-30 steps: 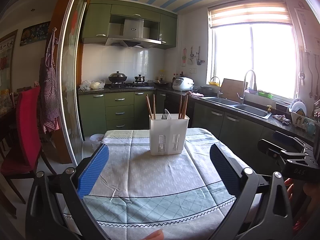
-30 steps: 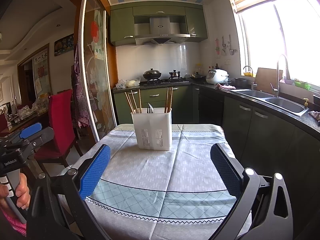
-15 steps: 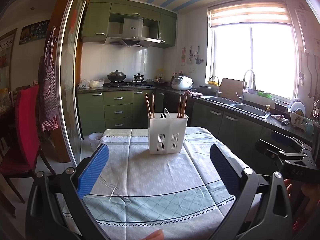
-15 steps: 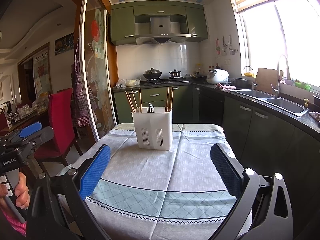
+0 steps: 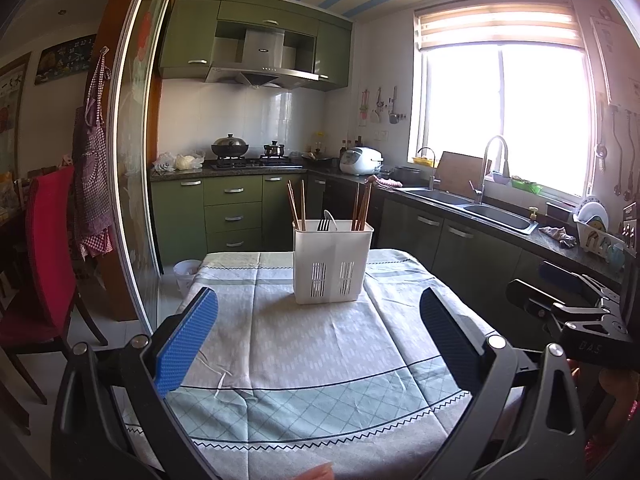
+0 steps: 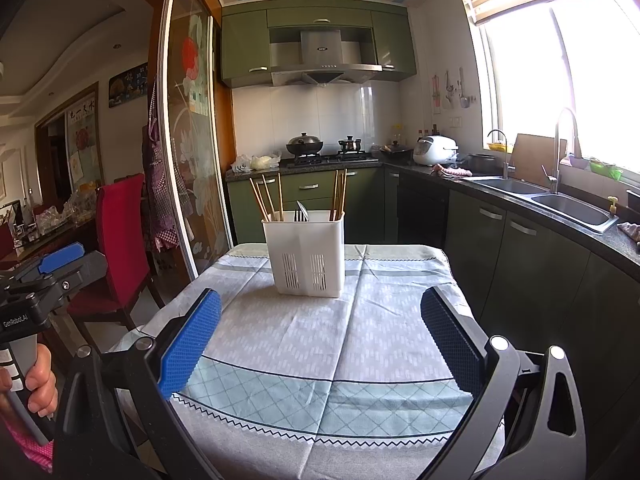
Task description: Organize utensils
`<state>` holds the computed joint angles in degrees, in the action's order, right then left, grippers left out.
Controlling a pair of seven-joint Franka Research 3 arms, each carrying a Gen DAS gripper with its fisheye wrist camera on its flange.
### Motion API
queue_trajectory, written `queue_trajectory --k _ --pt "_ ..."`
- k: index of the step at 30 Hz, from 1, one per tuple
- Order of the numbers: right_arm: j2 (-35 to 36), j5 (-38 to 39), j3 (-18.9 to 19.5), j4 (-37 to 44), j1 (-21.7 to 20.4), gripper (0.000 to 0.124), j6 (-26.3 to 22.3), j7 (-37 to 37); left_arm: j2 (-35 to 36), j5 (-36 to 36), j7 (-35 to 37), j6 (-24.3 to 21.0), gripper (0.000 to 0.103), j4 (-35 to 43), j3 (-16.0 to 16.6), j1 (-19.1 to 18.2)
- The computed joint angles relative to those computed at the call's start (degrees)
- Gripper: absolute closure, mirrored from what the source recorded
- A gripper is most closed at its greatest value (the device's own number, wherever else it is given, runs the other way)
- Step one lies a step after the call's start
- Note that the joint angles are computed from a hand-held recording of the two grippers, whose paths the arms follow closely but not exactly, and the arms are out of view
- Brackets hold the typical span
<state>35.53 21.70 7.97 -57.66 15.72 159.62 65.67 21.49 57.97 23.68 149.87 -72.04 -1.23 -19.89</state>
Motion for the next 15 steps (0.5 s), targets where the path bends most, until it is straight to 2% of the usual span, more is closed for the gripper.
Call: queue_trajectory --k 15 --pt "0.4 -0.3 -0.3 0.5 0.1 0.025 -0.4 0.3 0.5 -2.8 1.7 0.3 0.007 0.3 0.1 0.3"
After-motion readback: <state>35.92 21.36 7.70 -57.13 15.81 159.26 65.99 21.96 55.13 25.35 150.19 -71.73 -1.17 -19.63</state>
